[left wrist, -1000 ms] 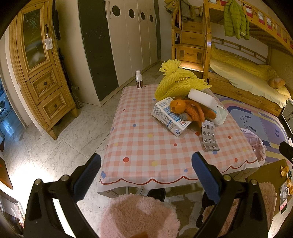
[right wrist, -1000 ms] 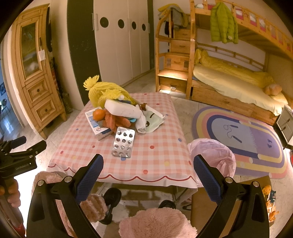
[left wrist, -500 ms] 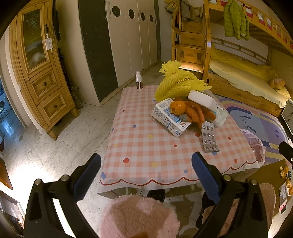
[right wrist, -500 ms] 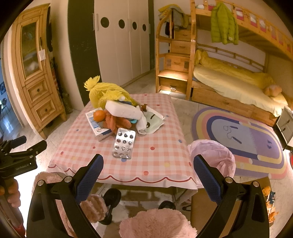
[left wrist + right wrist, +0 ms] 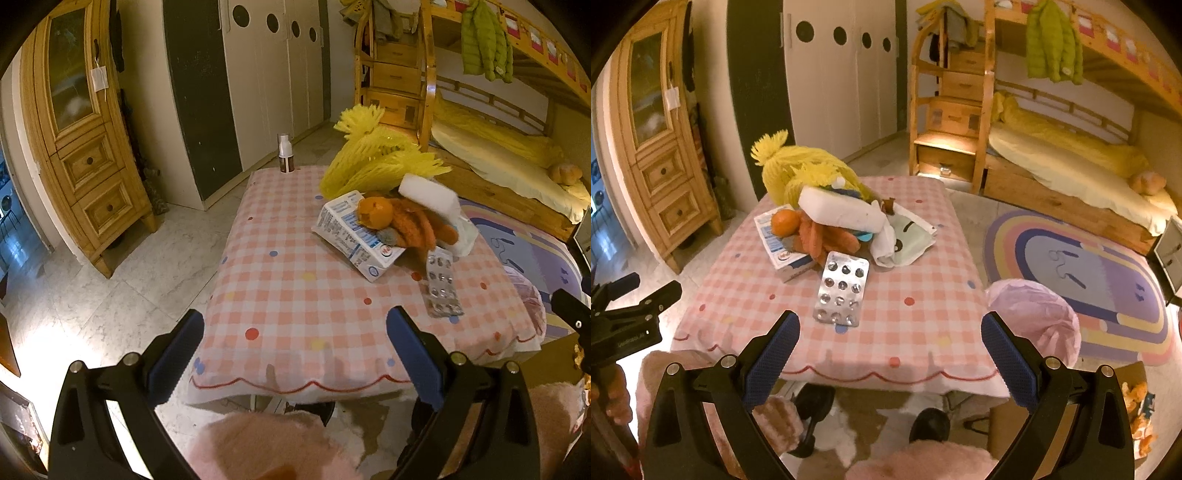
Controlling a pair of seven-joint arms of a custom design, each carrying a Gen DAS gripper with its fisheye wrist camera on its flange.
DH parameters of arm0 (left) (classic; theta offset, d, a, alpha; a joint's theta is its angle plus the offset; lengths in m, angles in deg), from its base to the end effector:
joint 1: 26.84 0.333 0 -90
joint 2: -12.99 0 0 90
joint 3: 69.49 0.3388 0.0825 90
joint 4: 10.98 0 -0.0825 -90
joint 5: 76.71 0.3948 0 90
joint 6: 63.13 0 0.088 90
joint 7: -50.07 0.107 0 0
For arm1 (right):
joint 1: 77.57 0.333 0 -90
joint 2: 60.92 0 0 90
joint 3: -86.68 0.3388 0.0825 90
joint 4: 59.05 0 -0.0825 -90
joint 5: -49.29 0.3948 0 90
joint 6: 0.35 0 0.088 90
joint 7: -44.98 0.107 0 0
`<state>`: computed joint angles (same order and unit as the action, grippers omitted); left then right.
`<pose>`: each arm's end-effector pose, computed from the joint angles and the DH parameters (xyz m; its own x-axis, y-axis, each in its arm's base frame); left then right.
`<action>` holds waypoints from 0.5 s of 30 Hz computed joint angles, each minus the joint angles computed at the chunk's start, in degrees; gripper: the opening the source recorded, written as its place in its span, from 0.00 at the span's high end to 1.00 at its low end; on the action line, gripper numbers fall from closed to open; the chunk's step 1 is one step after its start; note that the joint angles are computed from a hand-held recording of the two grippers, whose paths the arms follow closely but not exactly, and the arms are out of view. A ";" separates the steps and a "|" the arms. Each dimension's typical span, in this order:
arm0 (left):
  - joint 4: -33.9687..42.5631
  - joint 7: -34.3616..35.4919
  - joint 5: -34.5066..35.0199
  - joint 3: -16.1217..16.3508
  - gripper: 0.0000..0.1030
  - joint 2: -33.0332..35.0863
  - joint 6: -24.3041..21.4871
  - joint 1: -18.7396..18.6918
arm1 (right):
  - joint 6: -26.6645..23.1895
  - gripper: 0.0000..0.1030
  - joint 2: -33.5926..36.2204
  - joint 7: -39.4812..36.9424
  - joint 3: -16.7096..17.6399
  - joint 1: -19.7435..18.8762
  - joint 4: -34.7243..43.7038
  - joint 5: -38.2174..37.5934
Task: Collect trash
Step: 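Move the right tool to the silver blister pack and close on it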
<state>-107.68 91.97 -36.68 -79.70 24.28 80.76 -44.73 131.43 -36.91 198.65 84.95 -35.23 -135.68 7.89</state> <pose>0.6032 -0.3160 0.5709 -0.0444 -0.9963 -0.0736 -0.6884 0.0839 -0.7205 0.5738 0.4801 0.5765 -0.0439 -0.9988 -0.0197 -0.6654 0.0440 -0.7452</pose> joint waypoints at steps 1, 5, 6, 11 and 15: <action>0.69 0.10 0.07 0.08 0.07 0.96 0.28 0.05 | 0.03 0.05 1.36 -0.58 0.06 -0.35 1.37 0.52; 3.63 1.13 -1.57 0.55 0.07 4.56 0.69 0.15 | 5.05 0.05 5.09 -2.46 -0.47 -1.65 3.90 3.79; 4.66 1.22 -1.96 0.79 0.07 5.73 0.72 0.09 | 4.84 0.05 6.17 -3.54 -0.66 -1.68 5.15 4.83; 6.95 1.65 -0.82 2.57 0.07 8.83 1.70 -1.01 | 0.26 0.05 12.94 -11.31 -0.97 -2.01 14.20 12.66; 6.75 2.07 -3.28 2.65 0.07 9.46 3.35 -0.06 | 0.30 0.09 17.08 -15.20 -1.85 -1.78 18.98 15.99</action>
